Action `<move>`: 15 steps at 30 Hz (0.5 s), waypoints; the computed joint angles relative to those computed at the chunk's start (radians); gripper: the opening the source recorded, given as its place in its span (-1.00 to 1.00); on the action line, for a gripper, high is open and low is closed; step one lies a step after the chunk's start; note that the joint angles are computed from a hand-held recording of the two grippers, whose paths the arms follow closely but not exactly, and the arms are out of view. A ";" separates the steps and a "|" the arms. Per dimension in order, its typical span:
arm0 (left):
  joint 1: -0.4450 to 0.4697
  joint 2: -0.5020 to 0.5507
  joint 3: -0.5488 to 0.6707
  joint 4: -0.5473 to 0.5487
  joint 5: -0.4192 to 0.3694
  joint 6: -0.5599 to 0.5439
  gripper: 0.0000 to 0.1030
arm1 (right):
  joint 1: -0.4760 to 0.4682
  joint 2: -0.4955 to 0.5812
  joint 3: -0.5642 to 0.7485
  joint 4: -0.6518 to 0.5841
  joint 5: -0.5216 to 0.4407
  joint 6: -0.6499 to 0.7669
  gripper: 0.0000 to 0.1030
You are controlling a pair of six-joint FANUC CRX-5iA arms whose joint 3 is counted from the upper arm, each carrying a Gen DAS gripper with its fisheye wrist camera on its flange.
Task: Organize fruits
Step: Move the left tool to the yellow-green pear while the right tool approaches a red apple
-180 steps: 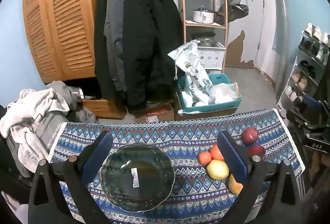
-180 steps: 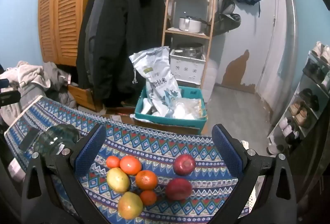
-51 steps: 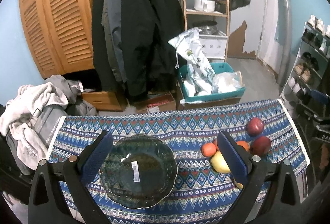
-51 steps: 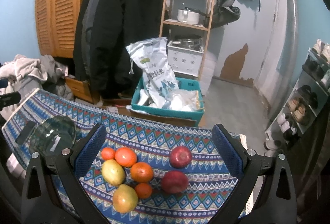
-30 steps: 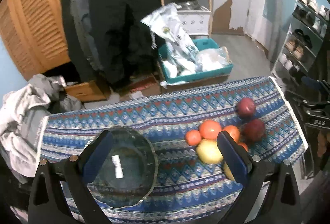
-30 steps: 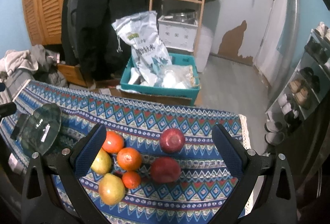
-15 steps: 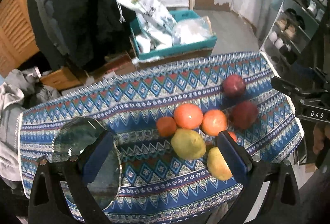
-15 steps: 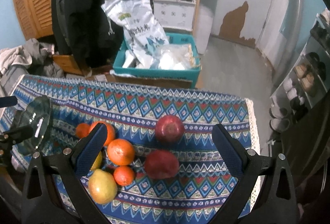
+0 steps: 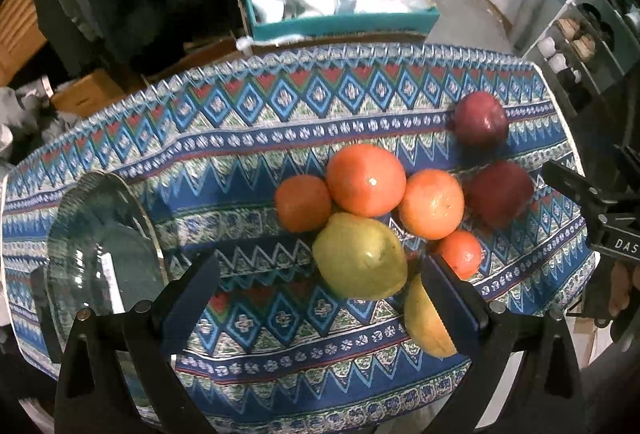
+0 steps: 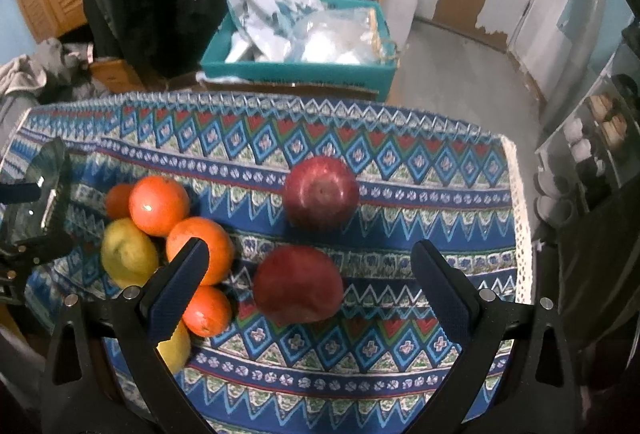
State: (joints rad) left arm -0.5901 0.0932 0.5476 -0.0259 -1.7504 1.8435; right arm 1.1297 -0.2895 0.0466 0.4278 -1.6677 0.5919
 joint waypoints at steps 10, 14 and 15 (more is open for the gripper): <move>-0.006 0.048 -0.034 0.035 0.008 0.046 0.98 | -0.059 -0.006 -0.053 -0.091 0.011 0.040 0.95; -0.006 0.062 -0.054 0.045 0.013 0.051 0.98 | -0.083 -0.008 -0.064 -0.125 0.026 0.055 0.95; -0.007 0.065 -0.057 0.050 0.014 0.054 0.98 | -0.087 -0.008 -0.066 -0.131 0.030 0.058 0.95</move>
